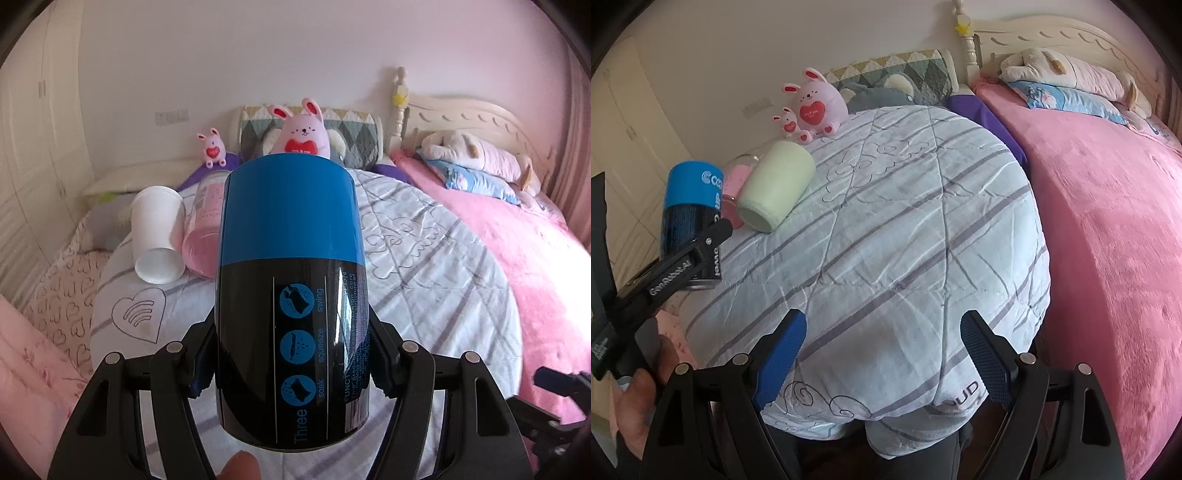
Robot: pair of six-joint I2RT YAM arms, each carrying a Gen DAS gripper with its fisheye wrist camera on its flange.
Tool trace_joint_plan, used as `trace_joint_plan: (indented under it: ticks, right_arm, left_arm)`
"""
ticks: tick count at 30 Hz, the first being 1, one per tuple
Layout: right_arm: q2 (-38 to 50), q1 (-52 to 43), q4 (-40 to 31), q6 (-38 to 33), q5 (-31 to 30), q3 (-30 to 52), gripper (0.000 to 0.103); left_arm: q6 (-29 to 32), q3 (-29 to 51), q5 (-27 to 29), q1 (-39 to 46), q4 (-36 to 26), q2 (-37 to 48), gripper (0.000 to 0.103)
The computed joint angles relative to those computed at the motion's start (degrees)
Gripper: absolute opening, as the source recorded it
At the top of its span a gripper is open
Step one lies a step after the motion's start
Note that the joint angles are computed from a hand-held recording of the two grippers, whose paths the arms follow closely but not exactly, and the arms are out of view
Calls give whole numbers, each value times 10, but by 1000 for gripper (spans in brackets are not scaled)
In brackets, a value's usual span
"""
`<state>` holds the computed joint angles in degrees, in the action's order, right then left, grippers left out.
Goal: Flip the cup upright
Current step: 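Rotate the held cup with the left gripper so its open rim faces up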
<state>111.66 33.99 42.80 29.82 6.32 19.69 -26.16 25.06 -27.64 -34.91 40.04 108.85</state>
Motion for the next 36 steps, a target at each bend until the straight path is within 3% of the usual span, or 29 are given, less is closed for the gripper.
trace_joint_plan:
  ticks: [5, 7, 16, 22, 28, 36]
  right_arm:
    - [-10, 29, -33, 6, 23, 11, 87]
    - [-15, 42, -47, 10, 36, 11, 87]
    - [-35, 89, -97, 46, 83, 6, 87]
    - [-58, 135, -136, 74, 118, 7, 87]
    - [-85, 183, -178, 105, 152, 11, 87]
    - [-105, 218, -212, 132, 178, 14, 87]
  left_arm:
    - [55, -5, -89, -17, 151, 95, 68]
    - [68, -10, -97, -18, 197, 118, 68]
    - [43, -49, -81, -28, 274, 171, 68]
    - [33, -84, -112, -61, 347, 199, 68]
    - [35, -93, -103, -60, 373, 211, 68]
    - [12, -125, -154, -117, 432, 255, 68]
